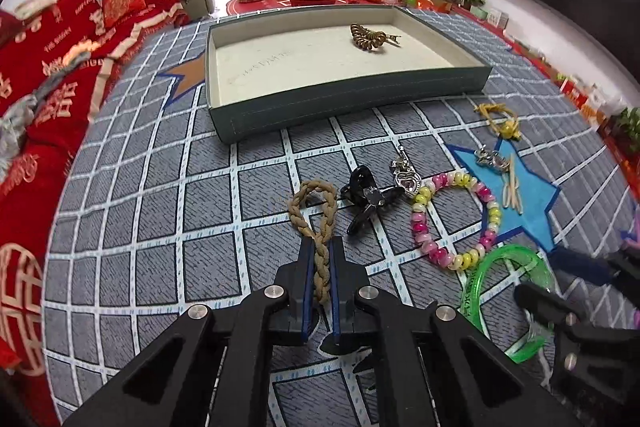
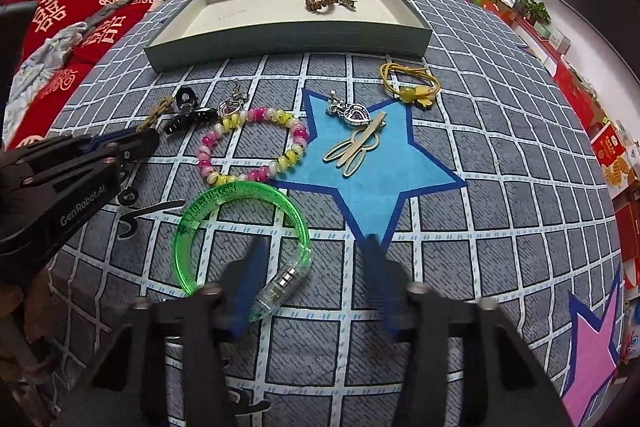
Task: Organize jewelry
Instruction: 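Grasp the green bangle with the right tool while left tool holds the braided bracelet, then carry both bracelets into the tray and open both tools to release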
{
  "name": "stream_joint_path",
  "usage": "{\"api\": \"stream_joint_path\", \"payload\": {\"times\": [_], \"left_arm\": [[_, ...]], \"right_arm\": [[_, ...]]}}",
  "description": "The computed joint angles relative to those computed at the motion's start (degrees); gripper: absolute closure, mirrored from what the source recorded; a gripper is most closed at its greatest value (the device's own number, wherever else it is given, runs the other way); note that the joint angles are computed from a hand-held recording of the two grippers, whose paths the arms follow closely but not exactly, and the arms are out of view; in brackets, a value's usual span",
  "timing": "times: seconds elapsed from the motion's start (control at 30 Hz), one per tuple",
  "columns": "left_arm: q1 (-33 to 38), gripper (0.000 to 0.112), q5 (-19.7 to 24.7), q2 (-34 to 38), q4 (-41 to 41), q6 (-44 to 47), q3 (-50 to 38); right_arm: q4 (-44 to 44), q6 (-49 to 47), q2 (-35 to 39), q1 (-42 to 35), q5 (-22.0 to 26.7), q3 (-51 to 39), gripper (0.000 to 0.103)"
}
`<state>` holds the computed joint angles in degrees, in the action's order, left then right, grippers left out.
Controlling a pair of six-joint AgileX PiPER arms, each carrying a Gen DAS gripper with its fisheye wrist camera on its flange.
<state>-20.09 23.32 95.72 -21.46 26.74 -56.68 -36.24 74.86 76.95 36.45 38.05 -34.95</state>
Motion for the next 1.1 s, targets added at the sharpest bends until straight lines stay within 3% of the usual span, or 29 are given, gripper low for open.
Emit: {"api": "stream_joint_path", "payload": {"times": [0.03, 0.1, 0.37, 0.7, 0.93, 1.1], "left_arm": [[0.83, 0.092, 0.86, -0.12, -2.56, 2.05, -0.09], [2.33, 0.092, 2.05, -0.88, -6.28, 5.44, 0.16], [5.53, 0.092, 4.97, -5.41, -12.47, 12.31, 1.12], [7.27, 0.092, 10.36, -8.16, -14.0, 12.94, -3.87], [8.42, 0.092, 15.84, -6.77, -13.48, 11.43, -13.48], [7.35, 0.092, 19.45, -1.1, -9.11, 5.4, -25.53]], "right_arm": [[-0.08, 0.06, -0.29, 0.1, 0.04, 0.11, 0.082], [-0.07, 0.49, -0.88, -0.07, -0.26, 0.56, 0.091], [5.16, -6.05, -6.89, -6.99, -7.09, 4.2, 0.091], [17.91, -26.52, -13.73, -18.62, -6.21, -0.4, 0.091], [27.85, -44.62, -10.38, -27.78, -5.12, -9.34, 0.091], [33.88, -55.95, -4.49, -33.59, -3.01, -19.53, 0.091]]}}
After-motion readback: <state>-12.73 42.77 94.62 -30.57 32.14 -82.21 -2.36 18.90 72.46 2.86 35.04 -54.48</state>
